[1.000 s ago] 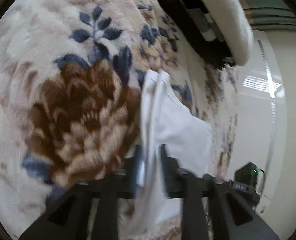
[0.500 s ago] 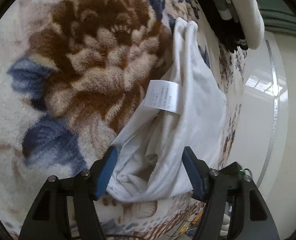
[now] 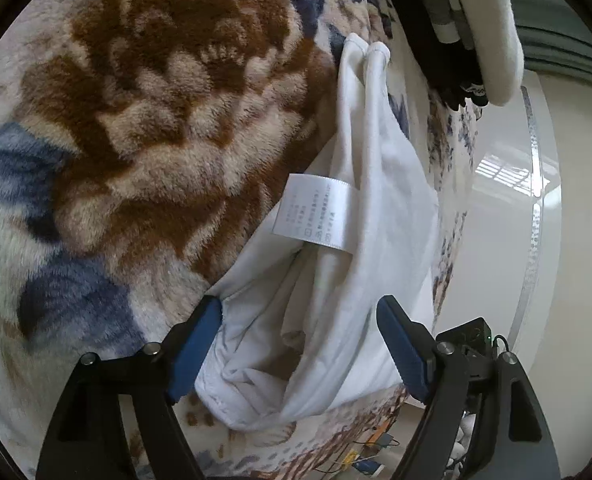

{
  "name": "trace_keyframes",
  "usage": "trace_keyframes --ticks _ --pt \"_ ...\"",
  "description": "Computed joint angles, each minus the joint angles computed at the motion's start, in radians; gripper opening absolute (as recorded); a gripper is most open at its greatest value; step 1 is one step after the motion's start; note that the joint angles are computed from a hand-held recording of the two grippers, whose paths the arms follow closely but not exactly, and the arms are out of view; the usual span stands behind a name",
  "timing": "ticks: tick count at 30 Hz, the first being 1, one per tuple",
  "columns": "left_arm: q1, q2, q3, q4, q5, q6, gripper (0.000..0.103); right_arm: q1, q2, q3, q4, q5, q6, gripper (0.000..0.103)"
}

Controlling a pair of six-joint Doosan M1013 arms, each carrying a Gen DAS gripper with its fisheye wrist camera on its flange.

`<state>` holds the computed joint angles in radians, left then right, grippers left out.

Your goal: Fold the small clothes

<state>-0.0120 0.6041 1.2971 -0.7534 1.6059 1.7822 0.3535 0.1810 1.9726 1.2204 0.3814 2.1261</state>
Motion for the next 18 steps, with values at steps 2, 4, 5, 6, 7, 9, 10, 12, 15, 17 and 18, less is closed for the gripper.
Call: trace_keyframes --ticks 2,4,5,6,7,9,10,12,15,17,18 --pt "0.0 0.003 -0.007 0.0 0.005 -0.005 0.079 -0.014 0.01 -0.024 -0.12 0.068 0.064 0.01" --pt "-0.001 0.008 -0.017 0.009 0.01 0.004 0.079 -0.033 0.016 -0.046 -0.201 0.159 0.077 0.028" --pt "-0.004 0.011 -0.026 0.01 0.011 0.011 0.079 -0.04 0.019 -0.054 -0.225 0.188 0.087 0.034" --pt "-0.004 0.013 -0.031 0.013 0.011 0.019 0.079 -0.048 0.015 -0.053 -0.226 0.199 0.077 0.046" --pt "-0.007 0.019 -0.041 0.007 0.011 0.027 0.079 -0.054 0.012 -0.055 -0.24 0.194 0.081 0.055" --pt "-0.014 0.033 -0.059 0.001 0.011 0.031 0.079 -0.07 0.01 -0.045 -0.206 0.183 0.017 0.062" --pt "-0.019 0.045 -0.071 -0.007 0.015 0.031 0.079 -0.081 0.013 -0.036 -0.153 0.188 -0.046 0.062" --pt "-0.027 0.066 -0.091 -0.007 0.031 0.025 0.079 -0.105 0.043 -0.03 -0.021 0.216 -0.201 0.062" --pt "-0.038 0.073 -0.104 -0.002 0.023 0.034 0.079 -0.132 0.081 -0.022 0.116 0.27 -0.371 0.068" --pt "-0.043 0.066 -0.105 0.003 0.016 0.055 0.078 -0.143 0.102 -0.02 0.214 0.297 -0.475 0.071" --pt "-0.047 0.061 -0.105 0.011 0.012 0.067 0.069 -0.143 0.11 -0.023 0.239 0.304 -0.502 0.071"
